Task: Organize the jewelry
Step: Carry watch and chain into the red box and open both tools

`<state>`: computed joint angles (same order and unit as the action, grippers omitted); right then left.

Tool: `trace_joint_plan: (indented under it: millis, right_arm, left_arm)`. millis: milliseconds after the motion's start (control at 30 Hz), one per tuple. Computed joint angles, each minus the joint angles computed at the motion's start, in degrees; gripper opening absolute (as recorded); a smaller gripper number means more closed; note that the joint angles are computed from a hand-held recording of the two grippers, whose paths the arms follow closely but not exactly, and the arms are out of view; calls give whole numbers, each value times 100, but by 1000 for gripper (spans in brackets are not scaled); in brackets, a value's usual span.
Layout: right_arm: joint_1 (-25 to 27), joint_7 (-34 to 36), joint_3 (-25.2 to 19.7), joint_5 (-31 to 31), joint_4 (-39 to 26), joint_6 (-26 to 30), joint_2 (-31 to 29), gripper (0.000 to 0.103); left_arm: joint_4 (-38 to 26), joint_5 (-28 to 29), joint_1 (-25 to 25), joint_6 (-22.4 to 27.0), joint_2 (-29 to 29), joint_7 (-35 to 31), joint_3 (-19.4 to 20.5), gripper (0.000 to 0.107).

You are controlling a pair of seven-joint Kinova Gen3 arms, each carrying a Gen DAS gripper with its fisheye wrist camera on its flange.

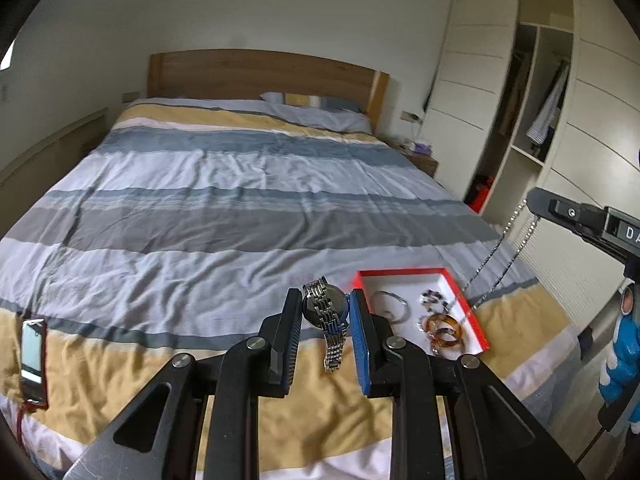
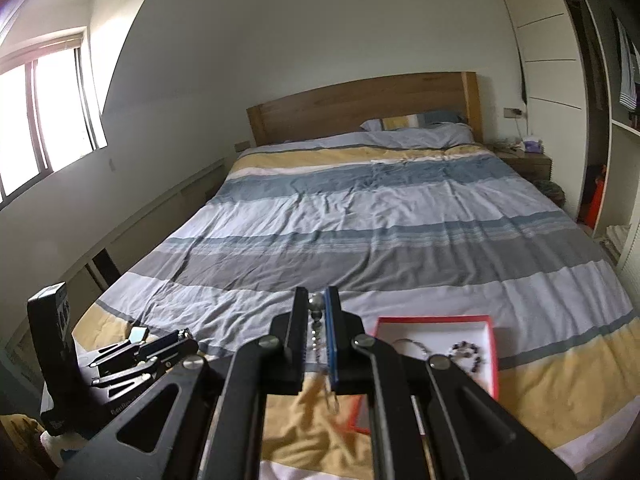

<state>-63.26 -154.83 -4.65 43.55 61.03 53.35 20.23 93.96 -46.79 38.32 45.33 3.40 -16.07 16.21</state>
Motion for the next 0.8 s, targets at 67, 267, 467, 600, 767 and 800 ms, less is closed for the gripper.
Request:
trace_joint_plan:
  millis: [67,267,467,600,767,800]
  right_arm:
    - [119,-46,10,-50,237,-120,-110,7]
    - [661,-183,-86,-334,978,-618,-289,7]
    - [1260,-65,-136,-891,1606,-1329,-270,7]
    - [1519,95,-123,-1261,1934,-1761,-237,7]
    - [1830,394,-94,-1830,2392,-2178,-118,7]
    - [1854,425,-68,-1907,2445,-2220,-102,7]
  left_arm:
    - [-156,37,37,-54,192,-118,17,24]
    - [-724,436,272,-324,919,-733,-209,24]
    - [-1412,1059,378,-364,1738,-1495,-366,24]
    - [-1820,1436,447,-290,2222,-1911,-486,24]
    - [-2181,1868,544,-204,2666,-2321,-682,24]
    - [-2260,1960,562,-174,2769,-2400,-719,24]
